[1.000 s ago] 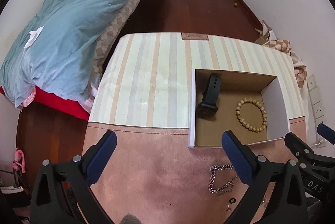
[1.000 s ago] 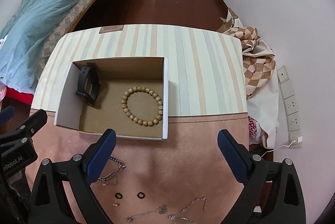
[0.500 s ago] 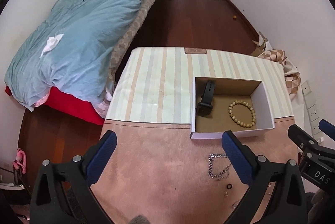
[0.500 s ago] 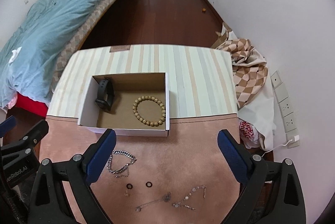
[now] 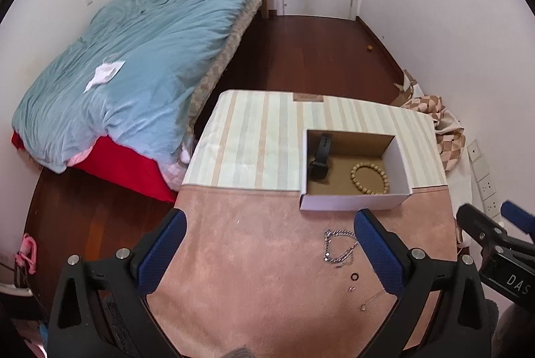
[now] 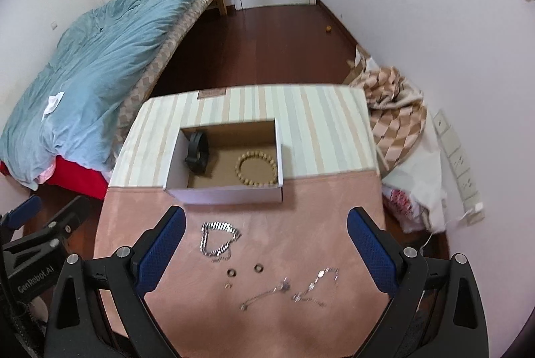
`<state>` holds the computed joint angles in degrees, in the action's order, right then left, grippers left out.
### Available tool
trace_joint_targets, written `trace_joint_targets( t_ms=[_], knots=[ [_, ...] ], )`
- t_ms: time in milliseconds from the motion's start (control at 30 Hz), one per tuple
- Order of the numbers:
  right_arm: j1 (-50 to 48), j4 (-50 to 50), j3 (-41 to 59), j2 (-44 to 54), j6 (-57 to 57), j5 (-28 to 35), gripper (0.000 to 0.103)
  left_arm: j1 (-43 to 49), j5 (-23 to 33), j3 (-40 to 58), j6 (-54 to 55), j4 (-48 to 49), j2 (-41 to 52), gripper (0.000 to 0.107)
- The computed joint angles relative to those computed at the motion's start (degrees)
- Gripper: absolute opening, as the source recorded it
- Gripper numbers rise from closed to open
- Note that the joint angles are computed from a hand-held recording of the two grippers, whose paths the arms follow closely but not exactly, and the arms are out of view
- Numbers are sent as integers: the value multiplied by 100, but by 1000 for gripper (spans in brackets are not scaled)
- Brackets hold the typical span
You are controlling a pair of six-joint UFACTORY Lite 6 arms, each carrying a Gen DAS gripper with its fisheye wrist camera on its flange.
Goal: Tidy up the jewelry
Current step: 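Open both grippers to release the items and withdraw from the box, then grasp the silver chain bracelet with the left gripper while the right grasps a silver necklace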
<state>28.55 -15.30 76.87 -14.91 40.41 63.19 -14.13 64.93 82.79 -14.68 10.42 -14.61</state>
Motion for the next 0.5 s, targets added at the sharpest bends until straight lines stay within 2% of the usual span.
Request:
trace_joint_targets(
  t_ms=[200, 333, 400, 467, 500],
  knots=[
    [-510, 477, -1899, -981, -66, -564, 98, -56, -427, -1530, -258, 159, -489, 102],
    [-1299, 978, -3380, -1756, -536, -899, 82, -329, -724, -2475, -700, 454, -687, 102],
    [-1754, 1264, -3979, -2012, -863, -1089, 79, -520, -850, -2867, -949, 541, -799, 102],
    [-2281, 1570, -4548, -2305, -1219, -1269, 70, -702, -966, -3175, -1165, 605, -822, 102],
    [-2484, 1633, -4742, -2419, -1341, -1330, 70, -780, -1034, -3341, -1268, 612, -835, 102]
  ],
)
